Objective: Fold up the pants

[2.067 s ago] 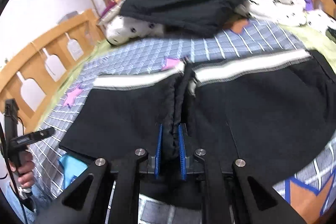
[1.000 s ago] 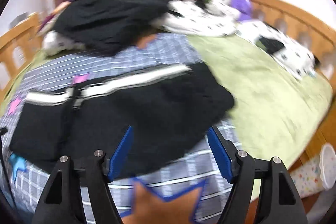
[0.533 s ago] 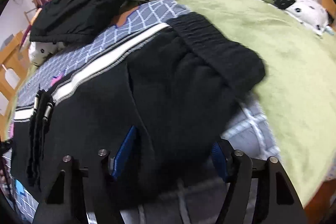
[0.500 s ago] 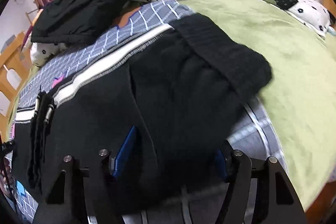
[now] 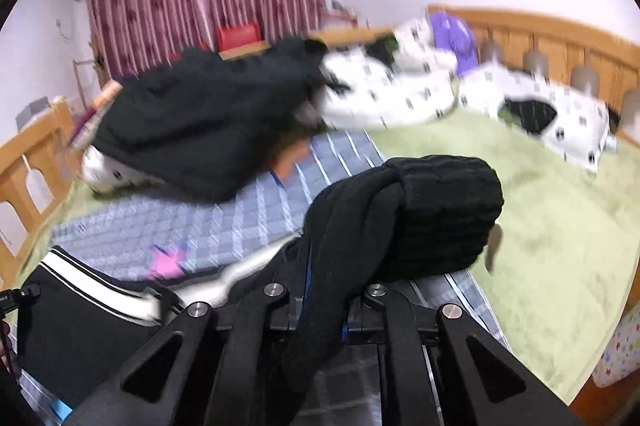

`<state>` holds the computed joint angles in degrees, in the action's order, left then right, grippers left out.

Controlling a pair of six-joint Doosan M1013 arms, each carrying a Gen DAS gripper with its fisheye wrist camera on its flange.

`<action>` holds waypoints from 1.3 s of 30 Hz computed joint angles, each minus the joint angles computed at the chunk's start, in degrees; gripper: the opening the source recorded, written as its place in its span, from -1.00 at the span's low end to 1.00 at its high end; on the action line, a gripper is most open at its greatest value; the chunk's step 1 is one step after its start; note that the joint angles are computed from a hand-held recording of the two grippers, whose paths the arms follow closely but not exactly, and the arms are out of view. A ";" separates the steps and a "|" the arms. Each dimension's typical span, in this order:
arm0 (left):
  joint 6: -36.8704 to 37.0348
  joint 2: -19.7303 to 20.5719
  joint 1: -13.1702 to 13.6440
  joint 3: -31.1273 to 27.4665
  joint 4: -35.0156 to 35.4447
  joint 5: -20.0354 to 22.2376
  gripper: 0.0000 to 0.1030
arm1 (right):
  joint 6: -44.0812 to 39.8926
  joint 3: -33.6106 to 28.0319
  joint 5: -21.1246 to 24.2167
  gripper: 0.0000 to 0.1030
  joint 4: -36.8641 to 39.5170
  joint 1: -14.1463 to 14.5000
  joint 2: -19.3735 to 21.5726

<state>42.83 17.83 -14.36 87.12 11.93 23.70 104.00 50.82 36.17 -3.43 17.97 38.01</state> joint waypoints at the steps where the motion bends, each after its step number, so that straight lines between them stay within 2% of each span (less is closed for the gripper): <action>1: -0.75 -0.44 0.14 -0.16 1.43 0.36 -0.82 | -0.11 -0.41 -0.52 -0.81 0.10 0.51 -0.19; 3: -4.20 -2.50 0.80 1.08 5.66 0.36 -0.82 | -1.21 -0.87 -2.23 -0.81 1.52 1.64 -0.80; 5: -8.00 -4.75 1.85 2.88 10.52 1.55 -0.81 | -4.31 -0.30 -4.93 -0.81 6.09 2.23 -1.45; 7: -10.17 -6.50 2.95 4.61 13.86 4.70 -0.81 | -7.76 0.71 -7.49 -0.81 10.67 2.81 -1.80; 9: -10.22 -7.51 4.27 6.32 14.23 6.93 -0.81 | -12.88 0.77 -6.90 -0.81 17.10 3.27 -1.07; 11: -8.86 -7.89 5.97 8.08 11.67 8.75 -0.81 | -15.38 0.06 -3.52 -0.81 20.63 3.50 0.34; 14: -2.97 -7.12 8.61 10.96 2.99 9.66 -0.80 | -15.05 -3.97 8.36 -0.79 19.01 4.00 4.83; 15: -2.96 -6.39 8.99 11.61 2.14 10.35 -0.80 | -12.70 -4.73 11.59 -0.78 16.22 4.33 6.05; 17: -6.70 -5.47 8.69 13.27 5.26 10.21 -0.71 | -8.89 -6.17 16.72 -0.73 10.56 4.66 7.71; 19: -11.09 -4.89 8.13 14.04 9.17 10.39 -0.43 | -10.01 -4.89 18.67 -0.67 14.65 3.65 7.24; 20: -12.76 -5.01 7.95 14.46 10.46 10.13 -0.39 | -9.94 -5.07 20.34 -0.60 16.22 3.26 7.14; 22: -14.09 -5.15 7.50 14.40 11.60 11.25 -0.13 | -8.54 -4.66 22.58 -0.38 17.13 2.91 6.37; 23: -13.53 -5.26 7.31 14.12 11.58 12.28 -0.04 | -6.51 -4.21 22.61 -0.07 14.34 3.19 5.80; 24: -14.10 -5.44 6.84 13.87 13.16 13.83 0.18 | -4.69 -2.48 20.62 0.09 11.28 3.53 4.61; 25: -16.03 -5.65 6.26 14.13 15.52 14.06 0.26 | -3.78 -0.65 18.29 0.11 9.98 3.66 3.56; 28: -23.25 -7.75 5.21 16.65 23.12 11.92 0.38 | -2.43 -0.74 18.42 0.13 12.95 2.87 3.67; 31: -25.54 -9.59 5.64 19.16 22.64 5.95 0.39 | 0.34 -1.36 17.02 0.15 18.15 2.07 4.84; 33: -25.87 -10.07 5.79 19.85 21.96 3.61 0.39 | 2.11 -3.19 17.21 0.41 18.69 2.28 6.23; 35: -24.88 -10.08 6.15 20.19 20.45 1.55 0.39 | 3.57 -5.30 17.74 0.54 17.40 2.73 7.61; 37: -24.27 -10.04 6.19 20.23 19.54 1.03 0.39 | 5.42 -7.44 19.57 0.57 12.94 3.59 8.81; 38: -24.59 -9.96 6.32 20.41 19.84 0.51 0.39 | 6.08 -8.78 20.88 0.56 10.67 4.04 9.56; 39: -25.63 -10.04 6.29 20.60 20.65 0.09 0.39 | 6.78 -9.07 21.10 0.40 7.78 4.58 9.70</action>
<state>17.20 7.79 -8.07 107.73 32.58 23.79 110.78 41.75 57.26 4.35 22.56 47.71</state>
